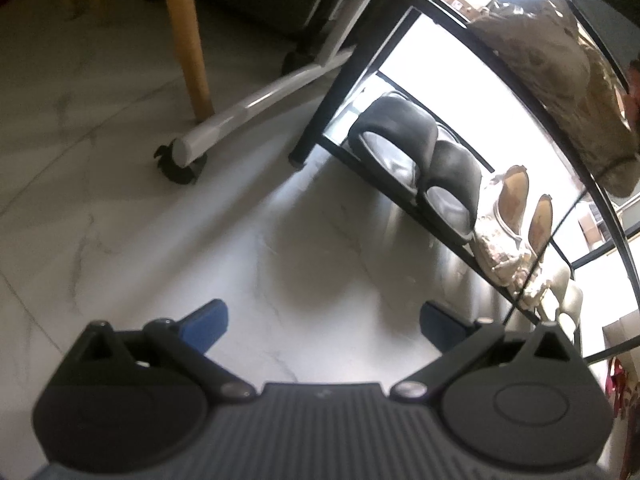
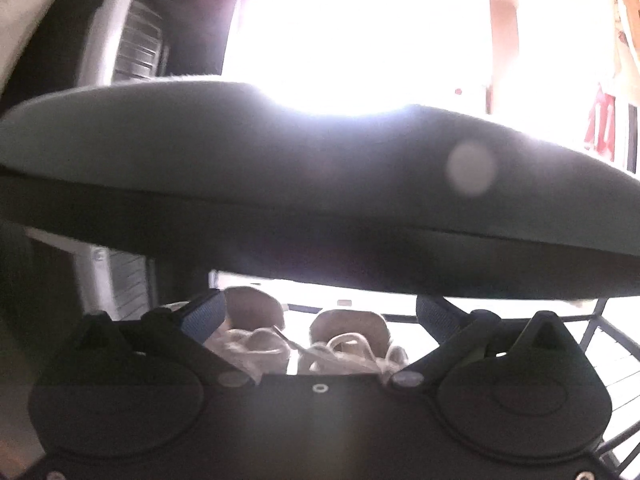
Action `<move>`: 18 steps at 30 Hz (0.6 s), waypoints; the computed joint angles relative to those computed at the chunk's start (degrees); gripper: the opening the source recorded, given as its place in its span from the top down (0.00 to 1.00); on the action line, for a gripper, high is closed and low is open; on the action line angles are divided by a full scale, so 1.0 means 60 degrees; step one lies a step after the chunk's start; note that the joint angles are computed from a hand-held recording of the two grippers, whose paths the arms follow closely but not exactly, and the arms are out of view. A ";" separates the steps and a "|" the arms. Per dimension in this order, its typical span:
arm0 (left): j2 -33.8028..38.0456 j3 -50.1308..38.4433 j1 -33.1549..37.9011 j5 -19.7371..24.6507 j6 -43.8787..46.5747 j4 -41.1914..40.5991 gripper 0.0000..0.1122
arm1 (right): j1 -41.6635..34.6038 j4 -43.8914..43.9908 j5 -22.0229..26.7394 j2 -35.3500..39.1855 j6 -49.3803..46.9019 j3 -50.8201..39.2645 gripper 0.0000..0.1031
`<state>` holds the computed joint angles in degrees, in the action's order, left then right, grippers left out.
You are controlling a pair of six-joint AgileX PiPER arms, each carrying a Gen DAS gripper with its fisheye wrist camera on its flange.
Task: Organize scattered shoes
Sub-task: 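Carry the sneaker pair with the right tool over the top shelf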
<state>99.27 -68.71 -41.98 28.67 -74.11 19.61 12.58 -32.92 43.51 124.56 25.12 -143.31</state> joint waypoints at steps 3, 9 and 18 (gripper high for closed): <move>0.0004 -0.0046 -0.0056 0.0064 0.0037 0.0091 0.09 | 0.0174 -0.0126 -0.0683 -0.0980 0.0277 0.1649 0.00; 0.0015 -0.0080 -0.0050 0.0155 0.0078 0.0057 0.09 | -0.0328 0.1295 -0.1400 -0.3059 -0.0653 0.4547 0.00; 0.0114 -0.0209 -0.0088 0.0248 0.0129 0.0093 0.09 | -0.0238 0.0867 -0.1747 -0.3782 -0.0165 0.6915 0.00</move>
<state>99.95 -69.97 -42.51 30.16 -73.34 20.17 11.15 -27.72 33.03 101.86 24.13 -101.82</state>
